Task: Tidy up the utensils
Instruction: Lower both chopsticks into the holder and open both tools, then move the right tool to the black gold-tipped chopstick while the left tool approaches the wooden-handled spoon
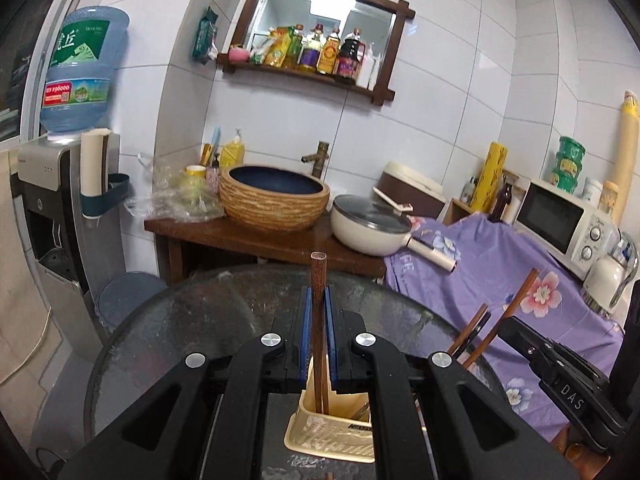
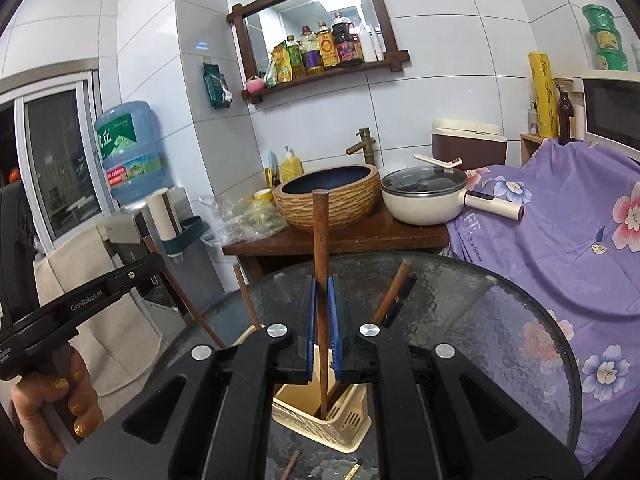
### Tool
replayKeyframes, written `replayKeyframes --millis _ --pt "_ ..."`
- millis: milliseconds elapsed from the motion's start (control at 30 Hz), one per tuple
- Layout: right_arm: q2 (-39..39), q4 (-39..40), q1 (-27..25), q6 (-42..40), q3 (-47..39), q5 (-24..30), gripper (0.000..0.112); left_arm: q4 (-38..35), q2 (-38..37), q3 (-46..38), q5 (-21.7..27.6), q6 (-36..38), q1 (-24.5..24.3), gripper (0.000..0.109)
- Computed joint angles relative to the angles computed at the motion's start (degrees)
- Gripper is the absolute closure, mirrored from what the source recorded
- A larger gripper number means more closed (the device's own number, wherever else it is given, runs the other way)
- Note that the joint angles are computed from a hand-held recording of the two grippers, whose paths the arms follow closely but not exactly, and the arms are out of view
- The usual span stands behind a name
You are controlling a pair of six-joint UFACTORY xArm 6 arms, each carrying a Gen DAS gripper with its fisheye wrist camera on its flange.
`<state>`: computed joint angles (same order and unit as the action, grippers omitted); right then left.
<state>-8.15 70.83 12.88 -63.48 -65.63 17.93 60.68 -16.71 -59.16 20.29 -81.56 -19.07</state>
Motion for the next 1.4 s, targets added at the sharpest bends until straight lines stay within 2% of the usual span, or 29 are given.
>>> replayKeyframes --millis 467,600,667,733,767,833,867,933,1033,1100,1233,1400 --pt "1.5 3.7 1.1 -4.7 2.4 -2.7 0.105 -2.6 2.9 2.4 -2.4 2.1 0.6 0.102" --pt "1.3 4.4 1.5 -6.0 2.8 -3.6 0.105 -5.5 3.8 2.6 -4.1 4.6 0.9 0.102" --pt "1.2 5.3 1.6 -7.0 3.1 -4.1 0.105 -4.0 3.5 3.1 -3.9 3.3 0.9 0.093" --pt "0.9 6.0 2.0 -8.2 3.5 -4.8 0.104 -2.0 3.1 3.3 -3.7 2.0 0.8 0.068" --pt "0.5 6.6 2.1 -9.1 4.1 -5.2 0.099 -0.1 2.5 3.9 -3.9 0.3 0.7 0.063" --pt "-0.3 7.6 1.8 -10.1 5.1 -4.6 0.08 2.8 1.2 5.1 -4.1 -2.3 0.5 0.053" --pt "-0.9 8.5 1.8 -10.8 5.7 -4.5 0.065 4.1 0.4 6.0 -4.1 -3.1 0.3 0.05" --pt "-2.5 12.6 2.0 -14.4 7.5 -6.0 0.062 6.1 -0.9 7.5 -3.6 -4.3 -0.2 0.038" --pt "-4.9 12.5 1.7 -15.1 10.9 -5.6 0.062 8.2 -2.9 10.4 -1.7 -5.4 -1.5 0.031" --pt "-6.2 9.6 1.2 -13.0 13.6 -4.3 0.062 7.3 -4.0 12.4 -0.8 -4.4 -2.6 0.025" --pt "-7.2 1.6 0.6 -7.2 18.4 -2.5 0.062 -0.5 -5.5 17.0 -0.9 4.5 -4.1 0.025" --pt "-6.6 -4.1 0.9 -3.4 23.5 -2.5 0.062 -6.5 -7.6 22.8 -0.8 10.3 -5.9 0.025"
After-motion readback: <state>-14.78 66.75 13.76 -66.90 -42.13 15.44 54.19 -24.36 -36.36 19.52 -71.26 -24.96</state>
